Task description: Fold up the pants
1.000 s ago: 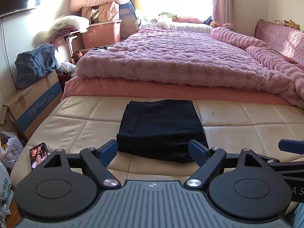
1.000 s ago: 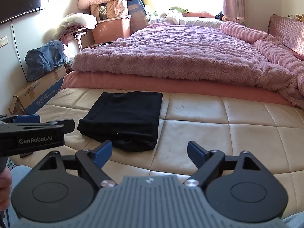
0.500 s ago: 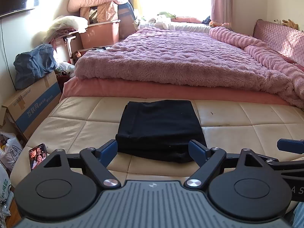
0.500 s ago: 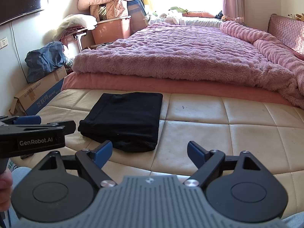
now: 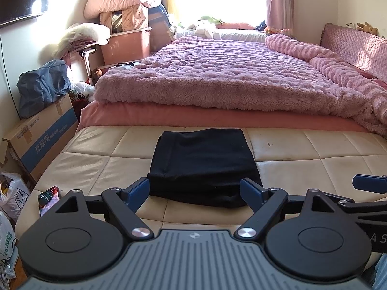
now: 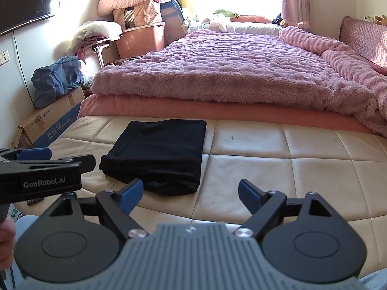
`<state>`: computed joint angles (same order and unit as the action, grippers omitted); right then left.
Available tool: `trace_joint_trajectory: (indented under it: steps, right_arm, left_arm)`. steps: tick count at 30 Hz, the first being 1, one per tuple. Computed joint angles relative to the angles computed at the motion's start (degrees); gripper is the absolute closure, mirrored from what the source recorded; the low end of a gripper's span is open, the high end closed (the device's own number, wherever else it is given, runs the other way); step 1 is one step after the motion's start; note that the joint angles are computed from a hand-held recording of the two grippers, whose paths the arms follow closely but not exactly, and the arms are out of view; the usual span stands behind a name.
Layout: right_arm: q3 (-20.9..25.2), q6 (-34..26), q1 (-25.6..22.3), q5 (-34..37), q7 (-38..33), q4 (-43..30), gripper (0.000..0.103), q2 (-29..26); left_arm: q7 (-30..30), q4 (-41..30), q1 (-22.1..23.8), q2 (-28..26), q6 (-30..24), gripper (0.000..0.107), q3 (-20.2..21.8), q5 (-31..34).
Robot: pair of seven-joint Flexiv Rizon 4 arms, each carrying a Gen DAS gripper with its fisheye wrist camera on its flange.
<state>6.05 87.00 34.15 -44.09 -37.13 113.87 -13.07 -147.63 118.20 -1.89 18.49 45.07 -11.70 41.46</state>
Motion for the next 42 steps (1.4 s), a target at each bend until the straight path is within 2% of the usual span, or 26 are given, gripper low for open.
trace_joint_trajectory:
  steps: [42]
  right_arm:
    - [0.6, -0.5, -0.1, 1.5, -0.9, 0.1, 0.021, 0.1]
  left_arm:
    - [1.1, 0.2, 0.3, 0.4, 0.5, 0.008, -0.1, -0.7]
